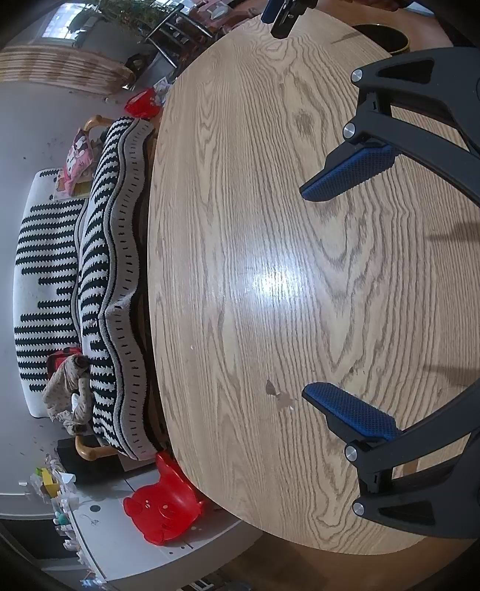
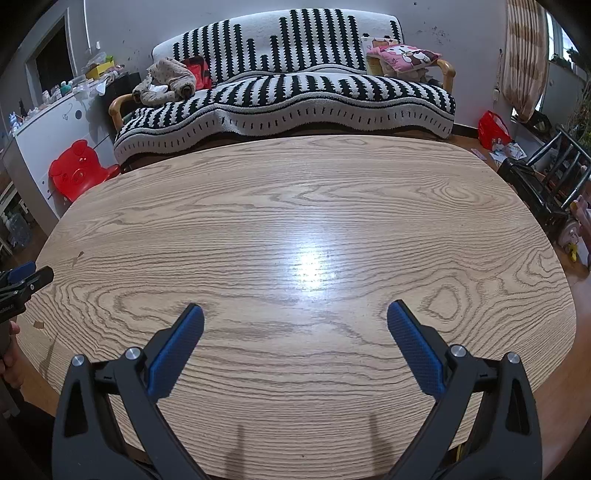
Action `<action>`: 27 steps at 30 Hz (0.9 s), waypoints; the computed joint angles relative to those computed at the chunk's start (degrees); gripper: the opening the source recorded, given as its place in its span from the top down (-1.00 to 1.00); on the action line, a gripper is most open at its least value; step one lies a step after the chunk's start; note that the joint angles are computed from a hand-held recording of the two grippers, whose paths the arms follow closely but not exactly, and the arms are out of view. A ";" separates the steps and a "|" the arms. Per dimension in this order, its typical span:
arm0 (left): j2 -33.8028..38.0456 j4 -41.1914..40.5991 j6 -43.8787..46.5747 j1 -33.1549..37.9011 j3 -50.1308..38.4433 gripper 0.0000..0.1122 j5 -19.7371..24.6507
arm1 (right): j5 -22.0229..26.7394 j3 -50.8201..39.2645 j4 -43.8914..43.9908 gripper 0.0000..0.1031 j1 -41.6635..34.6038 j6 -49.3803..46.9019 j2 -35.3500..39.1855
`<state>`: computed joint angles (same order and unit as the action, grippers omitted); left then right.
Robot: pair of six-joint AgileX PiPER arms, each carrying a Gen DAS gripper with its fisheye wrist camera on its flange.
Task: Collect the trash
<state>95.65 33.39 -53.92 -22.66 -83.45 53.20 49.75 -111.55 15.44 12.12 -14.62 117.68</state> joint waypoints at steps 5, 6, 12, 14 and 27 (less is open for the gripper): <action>0.52 -0.18 0.15 -0.30 -0.88 -0.72 1.10 | -0.06 0.31 0.09 -0.86 -0.14 -0.11 -0.19; 0.55 -0.27 0.08 -0.35 -0.93 -0.72 1.18 | 0.00 0.05 -0.01 -0.86 0.00 0.03 -0.05; 0.03 -2.35 0.56 0.13 -0.24 -0.72 -0.48 | -0.21 0.40 -0.33 -0.86 0.20 0.17 -0.15; -0.16 -3.28 1.04 0.41 -0.06 -0.72 -1.53 | -0.14 0.04 -0.68 -0.86 0.42 0.53 0.04; 0.76 -3.97 1.90 -0.14 -0.97 -0.72 -1.05 | -0.26 0.46 -0.35 -0.86 0.12 0.06 -0.15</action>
<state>96.41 29.42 -52.02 -22.80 -84.41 52.15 49.48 -111.09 15.08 12.24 -14.57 117.53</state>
